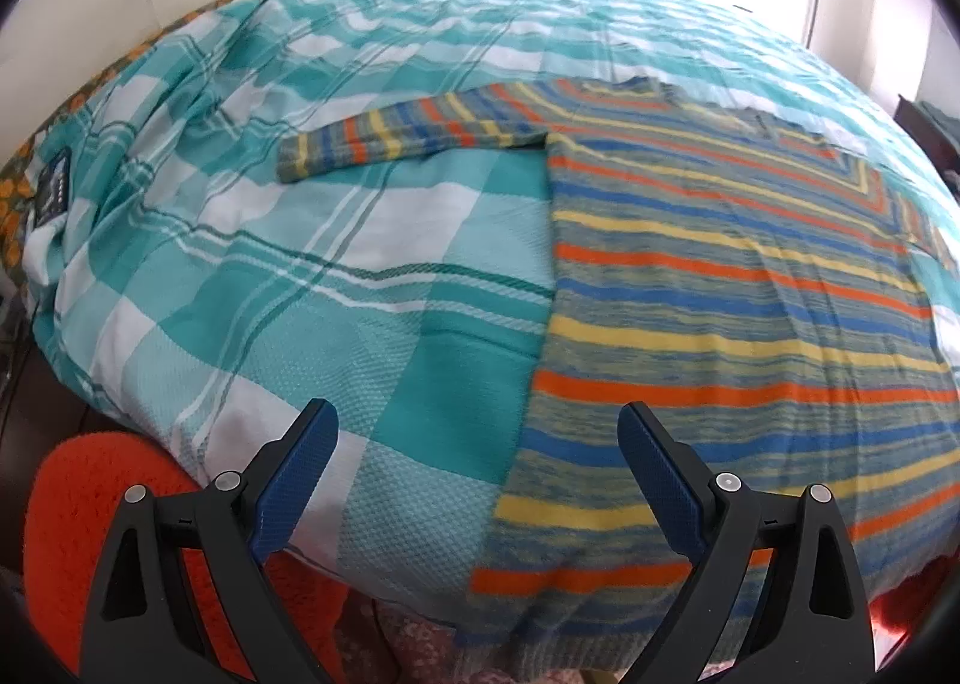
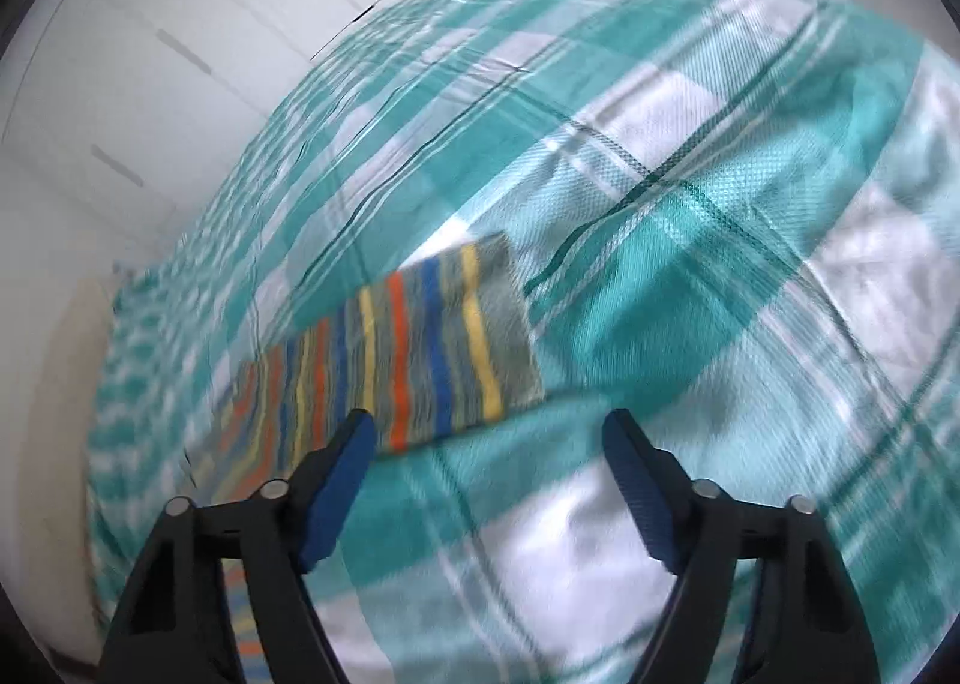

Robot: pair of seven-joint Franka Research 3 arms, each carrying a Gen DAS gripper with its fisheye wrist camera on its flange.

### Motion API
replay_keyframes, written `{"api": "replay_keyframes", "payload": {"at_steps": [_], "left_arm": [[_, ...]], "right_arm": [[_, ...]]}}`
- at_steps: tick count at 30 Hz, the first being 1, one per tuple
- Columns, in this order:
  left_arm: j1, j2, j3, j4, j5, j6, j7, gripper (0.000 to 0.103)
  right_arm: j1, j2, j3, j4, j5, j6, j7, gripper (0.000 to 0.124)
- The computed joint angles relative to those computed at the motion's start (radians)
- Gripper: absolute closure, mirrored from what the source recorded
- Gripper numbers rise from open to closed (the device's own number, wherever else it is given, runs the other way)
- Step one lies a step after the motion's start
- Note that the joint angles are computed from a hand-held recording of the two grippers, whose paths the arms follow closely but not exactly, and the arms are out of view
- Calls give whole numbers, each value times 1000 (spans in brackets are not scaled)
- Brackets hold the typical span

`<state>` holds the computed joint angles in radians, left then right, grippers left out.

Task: Fold small clothes
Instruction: 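Grasp a sleeve cuff with the right tool and lift it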

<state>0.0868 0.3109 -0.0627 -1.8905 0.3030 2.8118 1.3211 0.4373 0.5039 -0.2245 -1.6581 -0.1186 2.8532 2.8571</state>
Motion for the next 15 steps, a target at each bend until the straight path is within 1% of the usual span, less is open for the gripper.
{"api": "replay_keyframes", "payload": {"at_steps": [1, 2, 3, 5, 9, 10, 11, 12, 13, 14, 15], "left_arm": [[-6, 8, 7, 11, 8, -14, -11, 8], [-13, 15, 13, 21, 19, -27, -24, 8], [-17, 20, 17, 28, 28, -36, -32, 8], [-27, 32, 26, 43, 50, -56, -53, 8], [-36, 49, 28, 63, 80, -89, -70, 8], [-37, 52, 27, 65, 84, -95, -70, 8], [-38, 54, 26, 68, 88, -99, -70, 8], [-37, 57, 24, 71, 91, -99, -68, 8], [-38, 56, 25, 70, 97, -95, -68, 8], [-38, 53, 25, 65, 104, -85, -67, 8], [-36, 50, 24, 60, 105, -77, -65, 8]], "right_arm": [[-66, 23, 62, 19, 57, 31, -60, 47], [-112, 47, 108, 48, 102, 32, -121, 48], [-137, 73, 130, 85, 130, 12, -169, 50], [-152, 127, 138, 165, 161, -33, -227, 53], [-190, 231, 179, 307, 230, -62, -356, 56], [-188, 259, 178, 346, 242, -73, -371, 58], [-182, 286, 173, 386, 250, -93, -377, 69], [-177, 307, 166, 422, 253, -126, -382, 98], [-161, 331, 141, 476, 236, -195, -372, 114], [-156, 339, 133, 494, 234, -227, -362, 120], [-155, 337, 132, 493, 238, -215, -351, 120]]}}
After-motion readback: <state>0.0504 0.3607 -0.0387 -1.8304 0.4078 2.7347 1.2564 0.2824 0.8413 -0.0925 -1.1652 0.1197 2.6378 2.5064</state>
